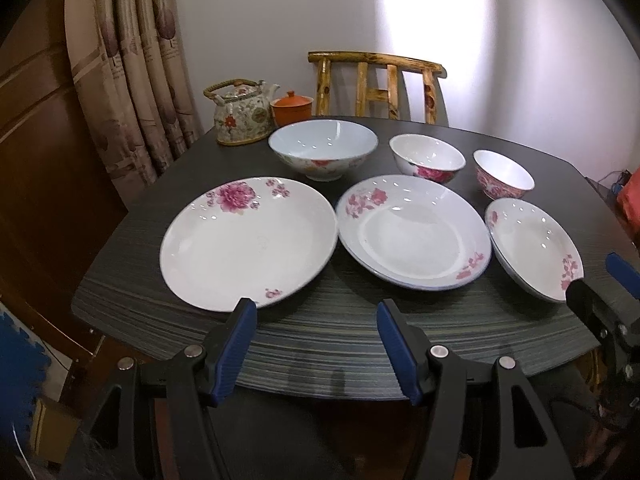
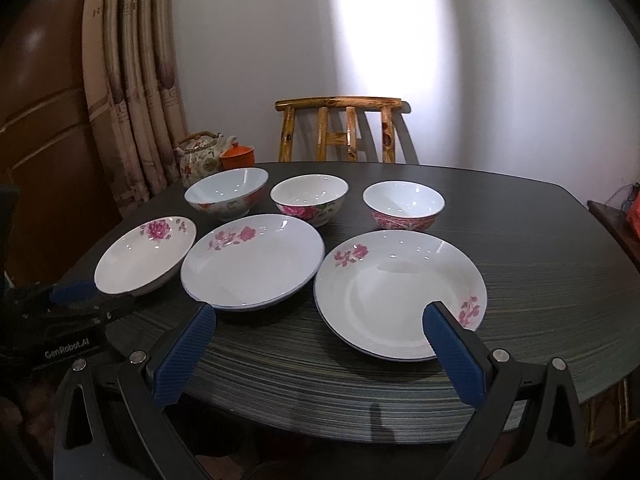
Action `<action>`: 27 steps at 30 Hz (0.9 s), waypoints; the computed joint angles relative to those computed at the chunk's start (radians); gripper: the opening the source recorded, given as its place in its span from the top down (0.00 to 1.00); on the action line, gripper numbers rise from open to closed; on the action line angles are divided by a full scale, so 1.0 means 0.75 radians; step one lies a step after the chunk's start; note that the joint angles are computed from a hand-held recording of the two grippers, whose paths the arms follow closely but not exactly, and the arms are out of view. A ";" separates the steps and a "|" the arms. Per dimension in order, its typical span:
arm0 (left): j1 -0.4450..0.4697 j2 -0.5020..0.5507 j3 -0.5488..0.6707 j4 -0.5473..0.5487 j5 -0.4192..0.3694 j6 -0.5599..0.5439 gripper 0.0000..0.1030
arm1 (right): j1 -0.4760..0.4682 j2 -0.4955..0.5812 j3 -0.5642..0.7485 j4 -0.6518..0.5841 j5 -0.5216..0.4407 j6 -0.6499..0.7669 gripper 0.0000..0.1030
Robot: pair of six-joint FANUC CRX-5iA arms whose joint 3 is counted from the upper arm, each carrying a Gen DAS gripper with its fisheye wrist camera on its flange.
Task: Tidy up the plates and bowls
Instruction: 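Move both grippers toward the row of pink-flowered plates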
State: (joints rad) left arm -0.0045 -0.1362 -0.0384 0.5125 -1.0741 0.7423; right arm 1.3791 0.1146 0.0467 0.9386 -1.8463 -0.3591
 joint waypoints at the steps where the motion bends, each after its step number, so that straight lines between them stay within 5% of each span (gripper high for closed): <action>1: 0.003 0.007 0.014 -0.005 -0.002 0.008 0.38 | -0.003 0.001 0.005 0.004 0.008 0.017 0.00; 14: 0.031 0.149 0.229 -0.107 -0.054 0.156 0.38 | -0.126 -0.001 0.124 -0.034 0.274 0.258 0.00; 27: 0.055 0.456 0.688 -0.344 -0.321 0.529 0.38 | -0.395 0.035 0.314 -0.238 0.682 0.628 0.00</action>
State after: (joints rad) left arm 0.0368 0.2057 0.4773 0.2548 -1.3148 1.1388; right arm 1.0826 0.1412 0.2819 0.7599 -1.3345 0.1120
